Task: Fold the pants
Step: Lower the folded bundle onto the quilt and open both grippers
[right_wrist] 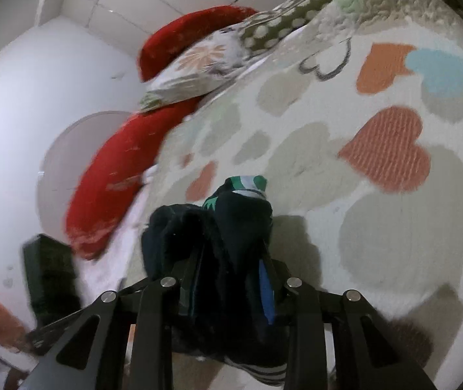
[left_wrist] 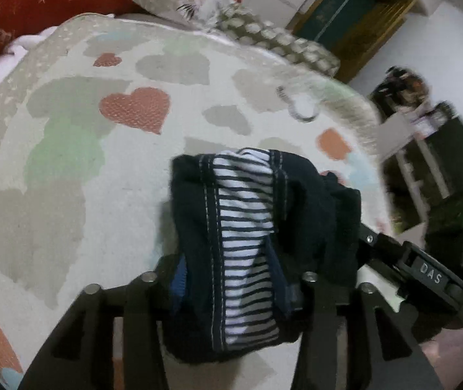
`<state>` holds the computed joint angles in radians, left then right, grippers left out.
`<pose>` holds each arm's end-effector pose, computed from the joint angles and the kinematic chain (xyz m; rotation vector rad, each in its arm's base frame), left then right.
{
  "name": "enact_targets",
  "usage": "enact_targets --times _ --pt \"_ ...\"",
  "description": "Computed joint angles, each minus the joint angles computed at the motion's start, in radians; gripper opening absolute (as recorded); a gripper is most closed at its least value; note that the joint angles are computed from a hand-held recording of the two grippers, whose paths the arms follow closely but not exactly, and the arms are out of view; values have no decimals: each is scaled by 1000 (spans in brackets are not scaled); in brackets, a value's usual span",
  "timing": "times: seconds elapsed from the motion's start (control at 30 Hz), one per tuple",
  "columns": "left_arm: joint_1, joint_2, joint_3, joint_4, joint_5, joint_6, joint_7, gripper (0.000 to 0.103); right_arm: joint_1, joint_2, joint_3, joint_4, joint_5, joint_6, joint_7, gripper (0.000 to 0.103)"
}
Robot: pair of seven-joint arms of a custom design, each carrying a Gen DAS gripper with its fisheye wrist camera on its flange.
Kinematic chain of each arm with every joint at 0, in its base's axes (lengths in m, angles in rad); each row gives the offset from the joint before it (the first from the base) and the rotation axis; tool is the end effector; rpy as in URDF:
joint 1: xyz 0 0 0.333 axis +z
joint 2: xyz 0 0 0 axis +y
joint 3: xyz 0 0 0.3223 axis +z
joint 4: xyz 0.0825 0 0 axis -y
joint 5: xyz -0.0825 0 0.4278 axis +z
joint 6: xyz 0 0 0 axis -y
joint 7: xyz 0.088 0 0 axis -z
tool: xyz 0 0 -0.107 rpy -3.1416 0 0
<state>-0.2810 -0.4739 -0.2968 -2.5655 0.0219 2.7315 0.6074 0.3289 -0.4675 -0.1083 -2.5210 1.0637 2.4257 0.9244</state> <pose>0.3960 -0.2640 0.4730 -2.3328 1.6209 -0.9046 0.4559 0.1046 0.4654 -1.6934 1.4550 0.2548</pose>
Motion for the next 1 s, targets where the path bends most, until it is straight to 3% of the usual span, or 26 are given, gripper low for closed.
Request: enact_targets --times 0.07,0.1,0.17,0.3,0.4,0.5,0.53,0.6,0.7,0.8,1.0 --pt "-6 24 3 13 -9 -36 0 46 -48 52 74 14 -153 86 119 49" --pt "-22 10 13 -6 -31 -14 3 46 -64 69 90 17 -226 101 178 49" --pt "-27 -47 4 -52 -40 15 -18 47 -43 58 40 5 -205 80 164 49" --pt "39 -190 -95 -96 57 -78 -131 54 -4 -92 -18 -66 -134 137 114 50" --pt "37 -269 -118 -122 96 -155 -199 55 64 -161 -88 -72 -47 42 35 50" --pt "7 -318 -115 -146 99 -209 -248 55 113 -127 -126 -47 34 -125 -27 50" --pt "-1 -327 -118 -147 105 -231 -257 55 114 -115 -121 -45 51 -149 -40 50" --pt "-8 -340 -139 -138 131 -285 -276 56 96 -80 -66 -46 46 -117 -34 49" --pt "-20 -357 -164 -132 175 -331 -305 64 32 -34 52 -61 -71 53 68 40" --pt "-24 -374 -188 -124 221 -367 -340 69 43 -40 21 -65 -47 43 67 40" --pt "-35 -423 -239 -95 306 -450 -409 76 14 -232 75 -168 -198 154 165 50"
